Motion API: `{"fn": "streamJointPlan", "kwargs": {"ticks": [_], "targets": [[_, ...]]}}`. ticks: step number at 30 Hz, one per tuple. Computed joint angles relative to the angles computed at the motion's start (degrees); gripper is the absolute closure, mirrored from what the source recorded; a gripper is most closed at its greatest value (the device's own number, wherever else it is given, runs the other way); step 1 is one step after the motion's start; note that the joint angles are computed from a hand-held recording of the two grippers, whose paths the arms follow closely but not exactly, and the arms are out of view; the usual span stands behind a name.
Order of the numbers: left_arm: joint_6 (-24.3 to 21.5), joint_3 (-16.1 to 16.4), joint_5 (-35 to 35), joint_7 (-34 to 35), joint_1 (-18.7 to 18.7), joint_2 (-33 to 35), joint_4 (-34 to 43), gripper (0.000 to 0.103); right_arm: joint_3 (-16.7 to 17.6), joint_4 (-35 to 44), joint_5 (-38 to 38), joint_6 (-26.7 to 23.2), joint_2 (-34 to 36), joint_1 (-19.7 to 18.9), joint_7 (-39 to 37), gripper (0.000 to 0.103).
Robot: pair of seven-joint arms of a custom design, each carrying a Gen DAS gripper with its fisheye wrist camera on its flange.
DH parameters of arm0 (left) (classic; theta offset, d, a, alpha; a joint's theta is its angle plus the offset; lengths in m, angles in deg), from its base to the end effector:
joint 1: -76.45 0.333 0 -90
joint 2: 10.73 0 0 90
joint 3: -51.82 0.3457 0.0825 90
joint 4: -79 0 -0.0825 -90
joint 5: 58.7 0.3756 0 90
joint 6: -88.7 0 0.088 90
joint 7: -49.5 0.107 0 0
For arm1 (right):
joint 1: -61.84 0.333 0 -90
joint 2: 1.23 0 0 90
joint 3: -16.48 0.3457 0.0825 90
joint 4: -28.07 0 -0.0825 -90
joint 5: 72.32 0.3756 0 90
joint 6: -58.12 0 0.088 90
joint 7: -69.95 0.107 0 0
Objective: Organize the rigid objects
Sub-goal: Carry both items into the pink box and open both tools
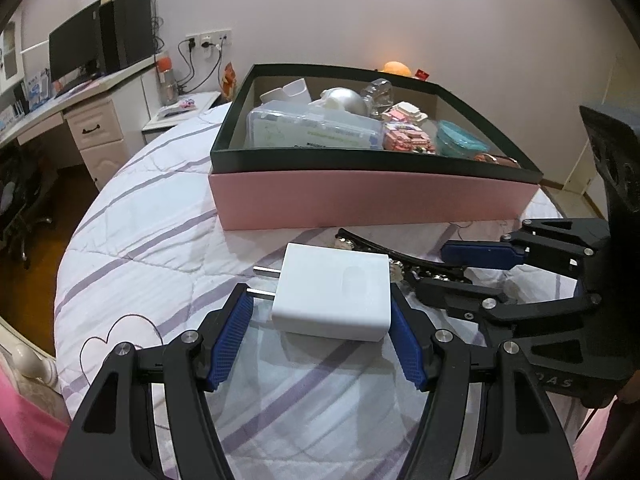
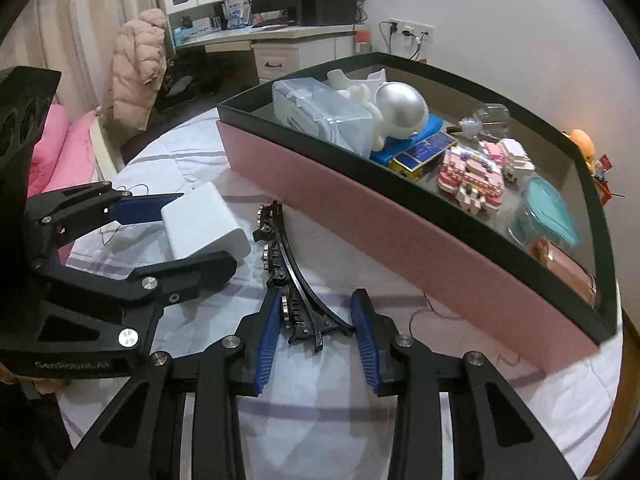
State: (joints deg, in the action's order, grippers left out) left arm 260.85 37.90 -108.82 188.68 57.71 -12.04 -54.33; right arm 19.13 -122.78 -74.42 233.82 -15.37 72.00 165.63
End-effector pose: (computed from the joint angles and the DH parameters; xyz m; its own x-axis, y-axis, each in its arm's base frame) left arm 0.4740 -0.2384 0.4459 -0.5896 -0.8038 0.0793 -0.6218 0.3891 -0.6797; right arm 0.4369 0.1030 0.4436 0.1709 -0.9849 -0.0259 -0.7689 -0.1169 -0.6286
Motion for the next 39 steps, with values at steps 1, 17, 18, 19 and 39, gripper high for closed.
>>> {"fn": "streamJointPlan", "kwargs": {"ticks": [1,17,18,19,39], "targets": [[-0.4,0.1,-1.1,1.0,0.0,-0.4,-0.1,0.036,0.0,-0.7,0.3,0.8,-0.6,0.0,0.3,0.067],[-1.2,3.1,-10.1,10.0,-4.2,-6.2,-1.0,0.036,3.3,-7.6,-1.6,-0.4,-16.1,-4.4,5.2,0.067],[-1.2,3.3,-10.2,10.3,-4.4,-6.4,-0.6,0.036,3.4,-7.2,-1.8,-0.3,-16.3,-4.7,5.2,0.067],[-1.1,3.4,-10.3,10.4,-4.6,-6.4,0.0,0.036,3.7,-6.8,-2.1,-0.4,-16.9,-5.2,5.4,0.067],[-2.5,-0.9,24.4,-19.5,-0.9,12.3,25.5,0.036,-5.6,12.7,2.3,-5.5,-1.6,-7.1,0.2,0.067]]}}
